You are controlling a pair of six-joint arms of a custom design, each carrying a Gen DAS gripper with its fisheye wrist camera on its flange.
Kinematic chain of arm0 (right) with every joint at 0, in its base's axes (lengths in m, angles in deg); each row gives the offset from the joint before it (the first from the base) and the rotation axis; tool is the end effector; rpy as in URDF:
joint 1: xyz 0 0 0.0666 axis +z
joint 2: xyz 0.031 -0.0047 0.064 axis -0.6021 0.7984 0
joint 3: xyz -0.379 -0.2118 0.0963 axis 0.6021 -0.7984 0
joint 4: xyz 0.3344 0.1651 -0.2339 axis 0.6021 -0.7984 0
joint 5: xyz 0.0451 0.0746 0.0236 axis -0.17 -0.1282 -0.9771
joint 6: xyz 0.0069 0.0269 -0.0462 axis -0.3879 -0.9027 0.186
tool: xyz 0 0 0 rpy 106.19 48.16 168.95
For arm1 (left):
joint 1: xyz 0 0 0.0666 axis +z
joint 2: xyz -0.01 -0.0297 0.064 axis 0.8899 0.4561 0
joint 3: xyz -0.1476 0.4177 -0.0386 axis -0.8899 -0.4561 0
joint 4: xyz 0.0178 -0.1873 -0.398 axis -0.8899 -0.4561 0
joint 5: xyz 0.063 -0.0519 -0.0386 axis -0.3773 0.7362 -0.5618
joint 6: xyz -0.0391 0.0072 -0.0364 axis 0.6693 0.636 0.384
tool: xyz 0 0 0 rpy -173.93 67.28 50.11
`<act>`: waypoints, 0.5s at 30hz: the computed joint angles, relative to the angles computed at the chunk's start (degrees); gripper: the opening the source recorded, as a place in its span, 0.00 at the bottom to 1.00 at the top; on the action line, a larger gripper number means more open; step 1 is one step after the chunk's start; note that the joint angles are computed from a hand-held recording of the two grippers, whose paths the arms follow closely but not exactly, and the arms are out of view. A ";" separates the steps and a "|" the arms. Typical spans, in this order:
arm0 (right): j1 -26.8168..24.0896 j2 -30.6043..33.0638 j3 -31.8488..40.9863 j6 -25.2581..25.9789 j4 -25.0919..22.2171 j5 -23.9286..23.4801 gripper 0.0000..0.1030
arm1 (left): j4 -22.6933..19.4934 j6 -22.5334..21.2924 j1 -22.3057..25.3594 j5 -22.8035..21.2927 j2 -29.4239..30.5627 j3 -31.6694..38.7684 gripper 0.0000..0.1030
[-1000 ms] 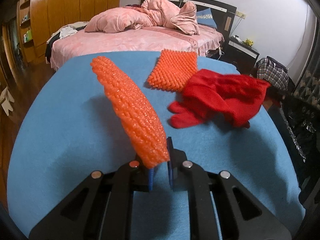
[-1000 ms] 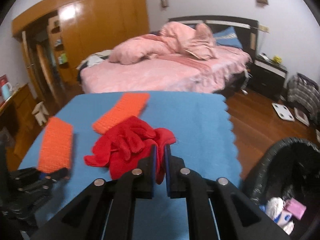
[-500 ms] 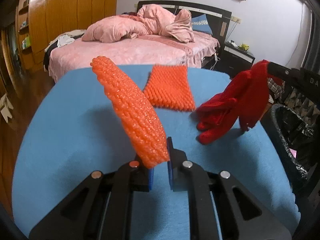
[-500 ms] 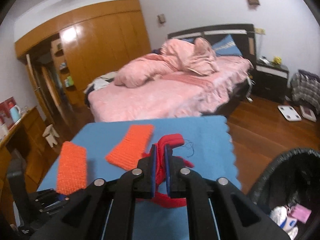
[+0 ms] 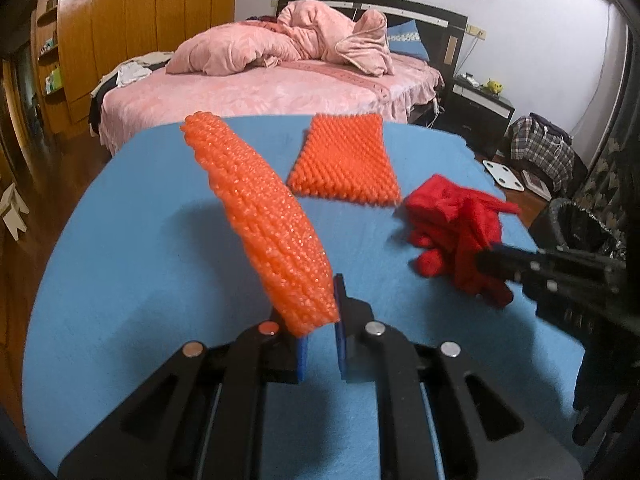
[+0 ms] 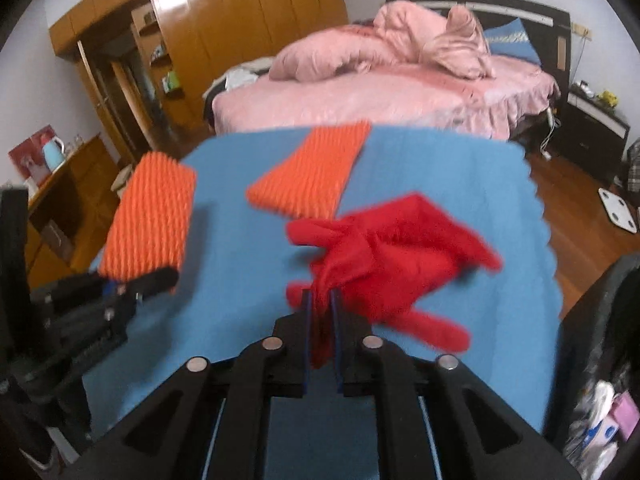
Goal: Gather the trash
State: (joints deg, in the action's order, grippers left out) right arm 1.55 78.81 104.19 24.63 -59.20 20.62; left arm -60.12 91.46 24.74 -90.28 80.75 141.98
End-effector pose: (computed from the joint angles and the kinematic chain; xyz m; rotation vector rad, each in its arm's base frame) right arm 0.4190 0.3403 0.4381 -0.6736 2.3481 0.5706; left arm 0.3301 -0.2385 0.4332 -0.2565 2.3626 -0.0297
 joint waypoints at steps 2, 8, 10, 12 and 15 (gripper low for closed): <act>0.20 -0.53 -0.93 -0.19 -0.03 1.08 0.18 | -0.36 0.37 0.06 0.34 -0.01 -0.30 0.10; 0.20 -2.32 -3.03 -2.22 2.47 5.17 0.45 | -0.71 0.67 0.47 0.70 -0.28 -0.92 0.10; 0.03 -2.20 -2.84 -3.44 2.49 6.45 0.55 | -0.70 0.88 0.48 0.70 -0.19 -0.94 0.10; -0.11 -1.47 -2.29 -3.93 2.34 5.96 0.60 | -0.59 0.84 0.61 0.85 -0.19 -1.00 0.10; -0.13 0.06 -1.36 -4.29 2.80 5.72 0.60 | -0.66 0.80 0.61 0.85 -0.26 -1.03 0.10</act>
